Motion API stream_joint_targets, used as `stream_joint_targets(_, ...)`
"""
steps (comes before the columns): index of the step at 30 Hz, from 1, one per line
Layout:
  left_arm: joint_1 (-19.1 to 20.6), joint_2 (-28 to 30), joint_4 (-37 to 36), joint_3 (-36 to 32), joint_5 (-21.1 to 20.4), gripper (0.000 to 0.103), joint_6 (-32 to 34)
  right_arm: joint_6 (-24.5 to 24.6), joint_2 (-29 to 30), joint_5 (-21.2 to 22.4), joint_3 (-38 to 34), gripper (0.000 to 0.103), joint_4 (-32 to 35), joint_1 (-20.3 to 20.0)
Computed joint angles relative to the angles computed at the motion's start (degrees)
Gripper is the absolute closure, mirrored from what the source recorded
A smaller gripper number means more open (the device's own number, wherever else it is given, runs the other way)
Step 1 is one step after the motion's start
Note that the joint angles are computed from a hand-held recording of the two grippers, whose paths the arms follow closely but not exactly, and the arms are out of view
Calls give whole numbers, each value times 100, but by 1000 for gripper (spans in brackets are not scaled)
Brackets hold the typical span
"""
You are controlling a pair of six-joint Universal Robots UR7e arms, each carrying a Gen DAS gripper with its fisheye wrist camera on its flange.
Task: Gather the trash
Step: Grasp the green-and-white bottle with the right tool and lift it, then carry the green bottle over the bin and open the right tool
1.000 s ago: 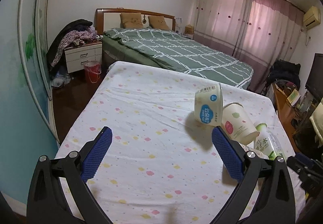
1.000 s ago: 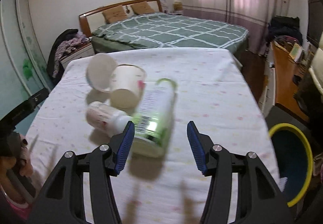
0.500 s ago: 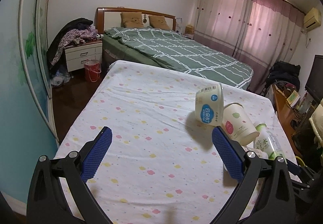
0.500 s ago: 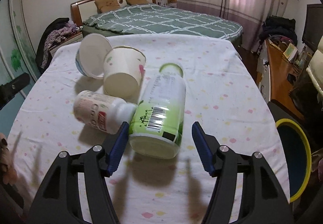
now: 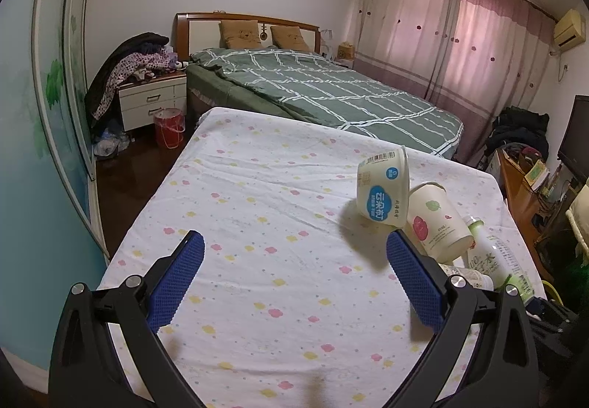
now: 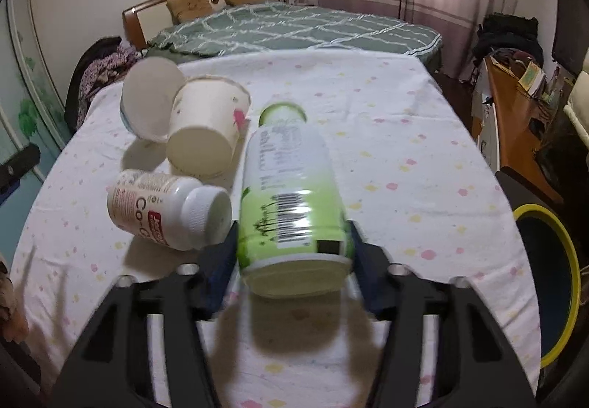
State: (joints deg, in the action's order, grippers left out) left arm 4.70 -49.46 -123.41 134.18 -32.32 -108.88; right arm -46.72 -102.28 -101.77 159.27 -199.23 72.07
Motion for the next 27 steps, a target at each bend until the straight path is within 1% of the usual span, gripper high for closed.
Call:
stream_joint_targets(2, -3, 8, 33, -13, -2, 5, -6, -12, -438, 252, 28, 52, 303, -83)
stream_joint_targets(4, 0, 22, 38, -22, -1, 5, 4, -45, -1004, 524, 50, 52, 720, -158)
stream_joint_targets(7, 6, 27, 35, -25, -3, 5, 5, -50, -1952, 907, 12, 53, 1481, -269)
stream_joint_targets(10, 8, 35, 10, -21, -9, 5, 13, -29, -2634, 1162, -87, 53, 2112, -370)
stream_joint_targets(11, 8, 35, 10, -21, -9, 5, 13, -53, -2912, 1290, -117, 53, 2349, -466)
stream_joint_targets(14, 9, 38, 16, -25, -11, 5, 16, -61, -3337, 1474, -179, 53, 2728, -646)
stream_joint_targets(16, 14, 58, 21, -35, -23, 5, 34, -84, -3633, 1671, -217, 53, 2985, -872)
stream_joint_targets(19, 21, 83, 26, -50, -30, 5, 65, -139, -3824, 1814, -253, 53, 3168, -1098)
stream_joint_targets(20, 23, 94, 26, -57, -32, 5, 74, -169, -3990, 2006, -288, 53, 3415, -1286)
stream_joint_targets(21, 26, 101, 41, -65, -36, 5, 76, -189, -4073, 2097, -299, 53, 3529, -1380)
stream_joint_targets(27, 50, 137, 70, -102, -56, 5, 124, -276, -4501, 2513, -332, 53, 3944, -1826)
